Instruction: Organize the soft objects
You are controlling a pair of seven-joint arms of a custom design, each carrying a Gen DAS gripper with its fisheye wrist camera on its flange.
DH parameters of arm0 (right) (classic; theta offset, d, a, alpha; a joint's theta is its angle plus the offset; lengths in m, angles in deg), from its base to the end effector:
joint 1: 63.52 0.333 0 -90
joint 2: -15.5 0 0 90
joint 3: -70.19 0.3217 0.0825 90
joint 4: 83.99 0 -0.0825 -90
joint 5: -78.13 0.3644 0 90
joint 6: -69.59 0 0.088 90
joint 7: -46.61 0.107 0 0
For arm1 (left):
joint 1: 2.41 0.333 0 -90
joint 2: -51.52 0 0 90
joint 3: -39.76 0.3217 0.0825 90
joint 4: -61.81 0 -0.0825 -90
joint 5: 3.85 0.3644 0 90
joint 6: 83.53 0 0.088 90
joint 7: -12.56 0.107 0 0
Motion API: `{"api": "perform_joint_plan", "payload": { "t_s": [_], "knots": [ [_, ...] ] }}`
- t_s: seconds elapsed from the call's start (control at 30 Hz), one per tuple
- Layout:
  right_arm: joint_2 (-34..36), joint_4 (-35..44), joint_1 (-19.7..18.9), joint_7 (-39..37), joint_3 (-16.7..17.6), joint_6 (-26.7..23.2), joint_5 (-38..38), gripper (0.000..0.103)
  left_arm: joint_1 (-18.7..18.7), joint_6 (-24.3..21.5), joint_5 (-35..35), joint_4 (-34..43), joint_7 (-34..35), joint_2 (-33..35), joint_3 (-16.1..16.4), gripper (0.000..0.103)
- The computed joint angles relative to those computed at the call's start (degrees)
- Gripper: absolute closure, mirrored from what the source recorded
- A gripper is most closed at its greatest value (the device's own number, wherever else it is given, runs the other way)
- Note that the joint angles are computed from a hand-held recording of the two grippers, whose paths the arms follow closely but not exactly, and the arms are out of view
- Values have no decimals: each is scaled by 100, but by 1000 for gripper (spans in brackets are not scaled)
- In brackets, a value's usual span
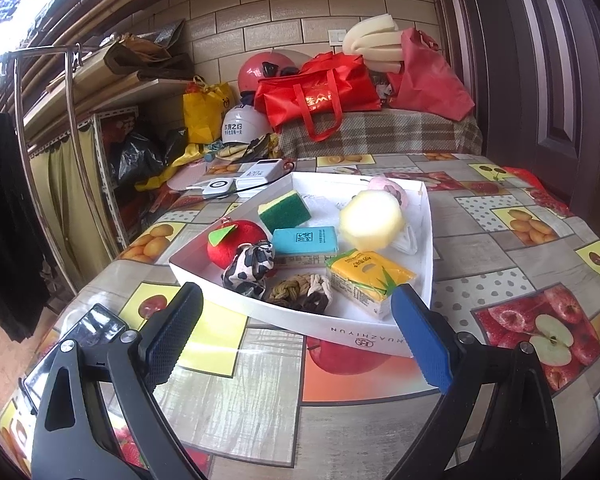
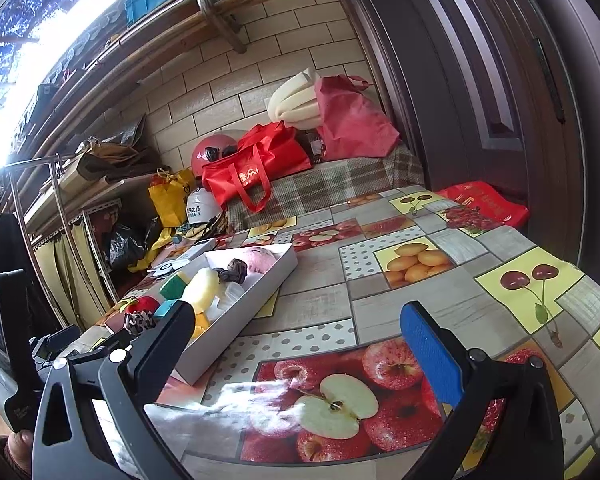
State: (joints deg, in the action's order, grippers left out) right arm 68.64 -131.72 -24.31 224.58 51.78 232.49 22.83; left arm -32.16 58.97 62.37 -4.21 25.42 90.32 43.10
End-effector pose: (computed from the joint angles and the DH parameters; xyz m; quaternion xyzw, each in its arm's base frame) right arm 0.6747 0.4521 0.4818 -0.5315 0.5852 -0.3364 0.5117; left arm 0.6838 -0.3617 0.4854 -0.6317 0.5572 -0.3215 0.4326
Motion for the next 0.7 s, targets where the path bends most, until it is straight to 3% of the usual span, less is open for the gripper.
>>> {"api": "perform_joint_plan", "payload": {
  "t_s": [0.23,0.7],
  "knots": [
    [14,24,7,-27,3,-28,17,0,-85,409,724,-318,-553,-209,132,7],
    [52,125,-42,-286,17,-45,88,0,89,738,725,-367,-613,-231,14,7]
  ]
}}
